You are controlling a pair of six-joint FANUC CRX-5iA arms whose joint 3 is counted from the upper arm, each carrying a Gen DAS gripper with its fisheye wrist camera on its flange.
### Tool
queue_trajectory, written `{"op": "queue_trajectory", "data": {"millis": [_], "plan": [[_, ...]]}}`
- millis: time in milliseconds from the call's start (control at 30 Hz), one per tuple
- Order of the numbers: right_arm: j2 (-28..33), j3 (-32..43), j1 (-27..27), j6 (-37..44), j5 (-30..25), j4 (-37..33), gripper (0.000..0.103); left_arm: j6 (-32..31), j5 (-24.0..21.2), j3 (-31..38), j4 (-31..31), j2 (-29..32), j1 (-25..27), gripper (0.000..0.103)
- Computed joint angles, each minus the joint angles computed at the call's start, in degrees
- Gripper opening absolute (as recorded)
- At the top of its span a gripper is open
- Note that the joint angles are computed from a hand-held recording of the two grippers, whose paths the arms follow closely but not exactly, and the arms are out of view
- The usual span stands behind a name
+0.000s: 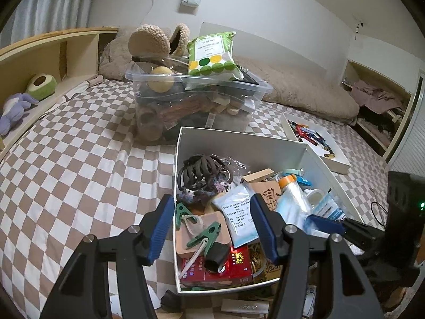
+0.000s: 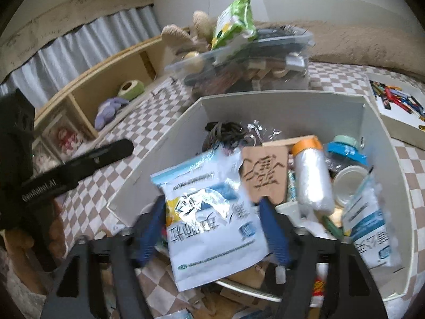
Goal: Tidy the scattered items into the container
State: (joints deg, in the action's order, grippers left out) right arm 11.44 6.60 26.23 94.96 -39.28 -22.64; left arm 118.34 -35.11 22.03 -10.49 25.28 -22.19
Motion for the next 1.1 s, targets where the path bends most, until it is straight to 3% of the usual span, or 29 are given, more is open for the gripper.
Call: {"op": "queue_trajectory", "data": {"millis": [33, 67, 333, 900, 967, 1033, 1100], "plan": [[-0.01, 0.12, -0.17, 0.73, -0.21, -0.91, 0.098, -0.24, -0.01, -0.03, 0.20, 0.00, 0.03, 0.059], [-0.33, -0.27, -0.20, 0.94, 0.33, -1.39, 0.100, -0.52, 0.11, -0.21, 0.44, -0.11, 0.06, 0.059], [-2.12, -3.38, 0.62, -4.46, 4.31, 4.45, 0.100, -0.81, -0.06, -0.26, 0.62, -0.17, -0.10, 0.059], [-4.06, -5.37, 0.00, -8.76, 5.91, 7.33, 0.102, -1.29, -0.86, 0.48, 0.48, 0.41, -0.43, 0.059], [-4.49, -6.15, 0.31, -10.18, 6.54, 9.08, 0.103, -1.06, -0.80, 0.49, 0.25, 0.37, -0.52, 0.061], [-5.39, -7.85, 0.83, -13.10, 8.51, 12.15, 0.103, -0.15, -0.78, 0.55, -0.67, 0.20, -0.73, 0.073], [-6.13, -8.95, 1.06, -14.69, 9.76, 14.02, 0.103, 0.50, -0.67, 0.54, -1.50, -0.03, -0.90, 0.075]]}}
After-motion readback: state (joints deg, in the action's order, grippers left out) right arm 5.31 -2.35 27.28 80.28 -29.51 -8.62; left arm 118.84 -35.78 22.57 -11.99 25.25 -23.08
